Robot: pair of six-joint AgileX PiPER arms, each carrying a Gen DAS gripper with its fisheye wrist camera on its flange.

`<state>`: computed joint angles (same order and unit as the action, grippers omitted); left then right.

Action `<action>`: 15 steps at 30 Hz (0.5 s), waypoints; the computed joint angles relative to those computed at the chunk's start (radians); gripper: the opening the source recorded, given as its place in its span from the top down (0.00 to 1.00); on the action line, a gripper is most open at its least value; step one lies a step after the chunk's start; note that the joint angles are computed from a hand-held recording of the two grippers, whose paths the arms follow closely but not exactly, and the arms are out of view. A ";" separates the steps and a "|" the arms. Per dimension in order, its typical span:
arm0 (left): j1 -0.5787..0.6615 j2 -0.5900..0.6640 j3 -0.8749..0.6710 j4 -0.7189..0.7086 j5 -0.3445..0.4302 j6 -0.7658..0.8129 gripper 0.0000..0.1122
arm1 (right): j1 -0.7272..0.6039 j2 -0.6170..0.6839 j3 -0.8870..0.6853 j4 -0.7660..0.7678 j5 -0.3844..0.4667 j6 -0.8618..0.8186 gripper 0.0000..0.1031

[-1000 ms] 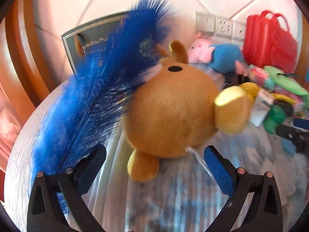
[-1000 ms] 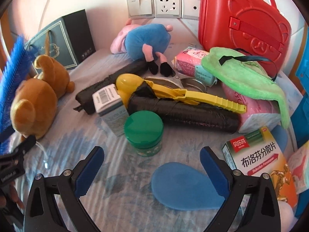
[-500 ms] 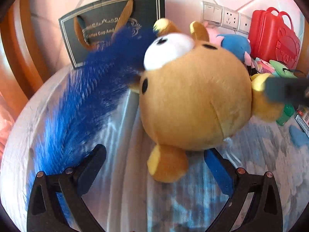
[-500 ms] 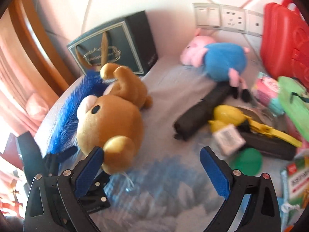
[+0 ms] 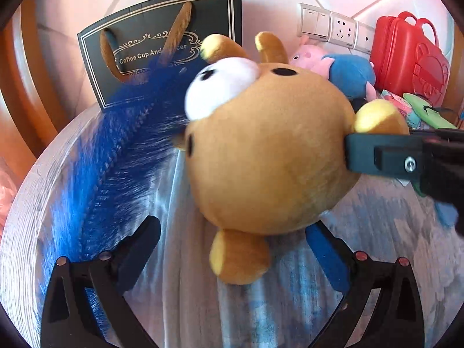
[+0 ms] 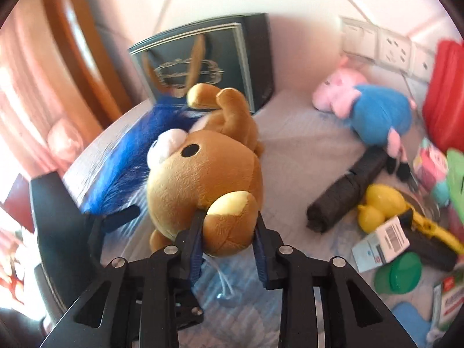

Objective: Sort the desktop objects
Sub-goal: 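Grasp the brown plush bear with the left gripper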

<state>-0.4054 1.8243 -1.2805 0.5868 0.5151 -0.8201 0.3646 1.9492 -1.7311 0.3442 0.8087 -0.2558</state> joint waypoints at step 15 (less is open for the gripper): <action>0.007 -0.033 0.039 -0.082 -0.094 0.085 0.47 | -0.002 -0.091 0.151 0.089 -0.132 -0.029 0.78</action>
<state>-0.3984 1.7916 -1.2411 0.5053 0.4207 -0.7354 0.3628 1.8582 -1.5796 0.4331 0.6767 -0.2852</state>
